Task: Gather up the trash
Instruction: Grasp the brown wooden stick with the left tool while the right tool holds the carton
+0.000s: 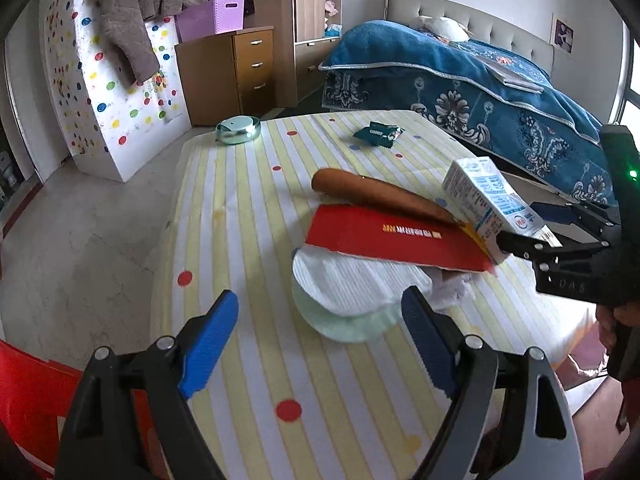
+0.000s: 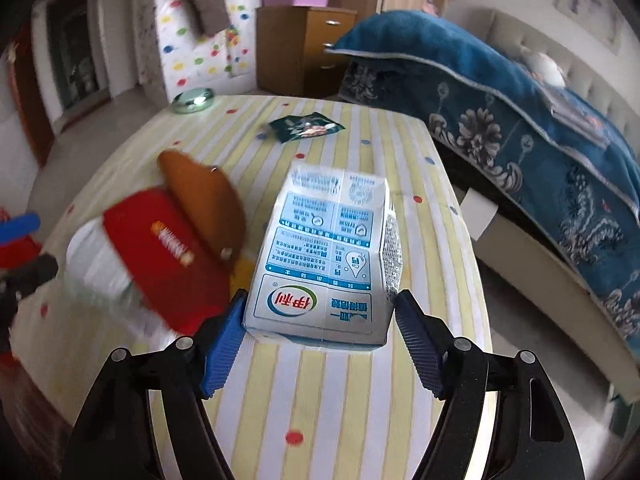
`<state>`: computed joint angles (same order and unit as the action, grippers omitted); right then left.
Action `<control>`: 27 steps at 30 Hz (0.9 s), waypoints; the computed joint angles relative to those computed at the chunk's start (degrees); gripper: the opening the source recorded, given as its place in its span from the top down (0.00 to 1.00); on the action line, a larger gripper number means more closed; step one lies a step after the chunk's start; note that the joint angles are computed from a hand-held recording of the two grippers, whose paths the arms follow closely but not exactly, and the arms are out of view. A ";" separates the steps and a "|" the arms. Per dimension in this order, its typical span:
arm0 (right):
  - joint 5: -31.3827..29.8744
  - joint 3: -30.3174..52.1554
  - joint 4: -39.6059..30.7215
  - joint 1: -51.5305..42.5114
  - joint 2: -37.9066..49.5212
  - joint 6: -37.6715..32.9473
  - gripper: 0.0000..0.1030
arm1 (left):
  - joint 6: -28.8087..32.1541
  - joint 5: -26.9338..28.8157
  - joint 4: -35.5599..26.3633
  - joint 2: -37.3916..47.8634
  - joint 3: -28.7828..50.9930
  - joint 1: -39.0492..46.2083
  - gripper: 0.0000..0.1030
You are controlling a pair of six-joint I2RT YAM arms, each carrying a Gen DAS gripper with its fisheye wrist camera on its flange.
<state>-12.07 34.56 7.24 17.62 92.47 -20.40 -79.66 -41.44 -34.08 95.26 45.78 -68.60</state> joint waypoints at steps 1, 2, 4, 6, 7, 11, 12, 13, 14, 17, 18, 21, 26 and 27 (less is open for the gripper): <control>-0.62 -0.87 -0.60 -0.07 -1.04 -1.18 0.29 | -0.80 -0.08 -0.71 0.15 0.32 -0.46 0.21; -1.07 -1.89 -0.92 0.00 -2.05 -2.06 0.29 | -1.65 -0.26 -1.56 0.18 0.62 -0.95 0.21; -2.04 -3.54 -1.39 -0.30 -3.56 -3.08 0.29 | -3.36 -0.80 -3.53 0.13 1.47 -1.79 0.21; -2.30 -4.98 -1.76 0.55 -5.06 -3.07 0.29 | -4.57 -1.29 -5.06 0.05 2.30 -2.30 0.21; -2.50 -5.91 -2.22 1.07 -6.26 -3.16 0.29 | -4.88 -1.59 -5.84 0.07 2.92 -2.42 0.21; -2.83 -8.06 -2.27 0.73 -10.50 -1.26 0.29 | -3.56 -2.65 -7.70 1.78 6.80 -1.91 0.21; -2.80 -8.52 -2.18 0.71 -11.17 -0.87 0.30 | -2.36 -2.89 -7.91 2.90 8.60 -1.33 0.21; -3.28 -8.96 -2.40 -0.75 -12.84 -0.09 0.30 | -1.27 -3.00 -7.67 3.70 9.74 -0.83 0.21; -3.27 -9.52 -2.33 -1.23 -13.88 0.42 0.30 | 0.02 -3.03 -7.25 4.43 10.80 -0.29 0.21; -4.66 -9.84 -2.85 -4.91 -16.82 1.95 0.30 | 4.72 -2.98 -5.37 7.62 14.87 2.20 0.21; -5.03 -9.74 -2.88 -5.50 -16.88 1.93 0.30 | 6.89 -2.66 -3.99 8.84 16.40 3.58 0.21; -7.85 -8.41 -3.20 -9.98 -16.61 2.15 0.30 | 10.46 -1.78 -1.71 11.83 19.86 7.00 0.21; -13.08 -3.86 -4.54 -17.30 -12.38 0.94 0.30 | 12.72 1.33 -1.05 18.51 26.47 12.53 0.21; -13.68 -2.84 -4.58 -18.23 -10.97 0.70 0.30 | 12.84 1.96 -1.59 20.04 27.91 13.49 0.21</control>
<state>-25.75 31.73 2.66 -0.61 81.50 -19.70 -66.82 -39.48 -35.68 115.30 73.69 -55.11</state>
